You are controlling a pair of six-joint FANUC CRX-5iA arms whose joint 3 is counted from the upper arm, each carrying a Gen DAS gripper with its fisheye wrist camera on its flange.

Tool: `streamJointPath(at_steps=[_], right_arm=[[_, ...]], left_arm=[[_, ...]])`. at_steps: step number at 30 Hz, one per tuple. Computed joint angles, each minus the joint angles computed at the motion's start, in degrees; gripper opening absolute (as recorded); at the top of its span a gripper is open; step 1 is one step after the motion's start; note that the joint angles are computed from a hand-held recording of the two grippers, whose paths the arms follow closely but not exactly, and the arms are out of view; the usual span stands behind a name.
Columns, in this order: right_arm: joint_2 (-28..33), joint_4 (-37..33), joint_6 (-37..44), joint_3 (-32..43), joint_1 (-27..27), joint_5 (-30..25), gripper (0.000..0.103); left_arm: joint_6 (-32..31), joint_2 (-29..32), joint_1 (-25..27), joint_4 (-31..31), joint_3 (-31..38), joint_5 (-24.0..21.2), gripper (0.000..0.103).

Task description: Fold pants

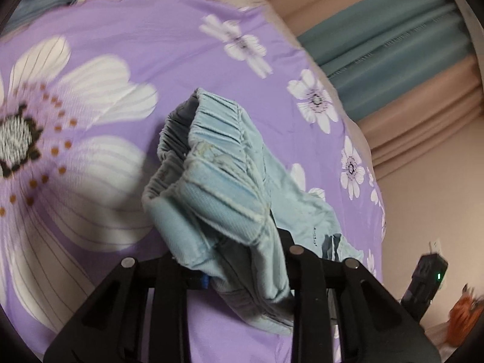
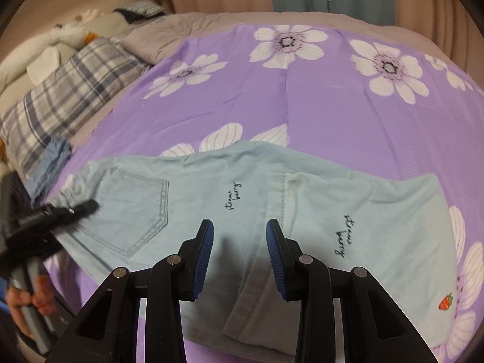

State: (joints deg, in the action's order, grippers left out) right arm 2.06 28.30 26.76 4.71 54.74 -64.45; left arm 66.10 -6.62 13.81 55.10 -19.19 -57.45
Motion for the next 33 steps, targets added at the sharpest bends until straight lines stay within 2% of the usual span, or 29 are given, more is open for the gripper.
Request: streamJointPath(at_steps=[4, 9, 15, 18, 23, 25, 28, 31, 33], right_arm=[[1.06, -1.52, 1.05, 1.77, -1.01, -0.77, 0.036], [1.99, -2.51, -0.71, 3.43, -2.76, -1.11, 0.036], [4.71, -2.25, 2.14, 6.41, -4.18, -0.64, 0.022], [7.24, -3.60, 4.95, 9.17, -5.68, -0.06, 0.019], [12.48, -14.81, 12.18, 16.06, -7.91, -6.15, 0.011], [10.88, -12.50, 11.54, 14.05, -5.99, -6.24, 0.011], [6.48, -15.18, 11.04, 10.50, -3.91, -4.63, 0.011], [4.38, -16.70, 13.21, 8.41, -1.12, -5.80, 0.011], [3.62, -15.32, 13.03, 6.60, 0.14, -5.38, 0.011]], left_arm=[[-2.73, -0.93, -0.62, 0.48, -0.20, 1.27, 0.027], [-2.97, -0.59, -0.73, -0.31, 0.29, 1.10, 0.027], [-2.08, -0.40, -0.90, -1.73, 1.37, 0.81, 0.026], [-1.89, -0.75, -1.34, -2.39, 1.92, 1.06, 0.026], [-2.35, -1.11, -1.76, -3.83, 3.14, 0.98, 0.026], [-2.41, -1.23, -2.15, -4.46, 3.77, 1.14, 0.026], [-2.53, -1.37, -2.68, -4.75, 4.40, 1.31, 0.026], [-1.61, -1.39, -4.07, -5.73, 5.57, 1.54, 0.026], [-0.57, -1.69, -5.45, -7.52, 6.86, 2.36, 0.026]])
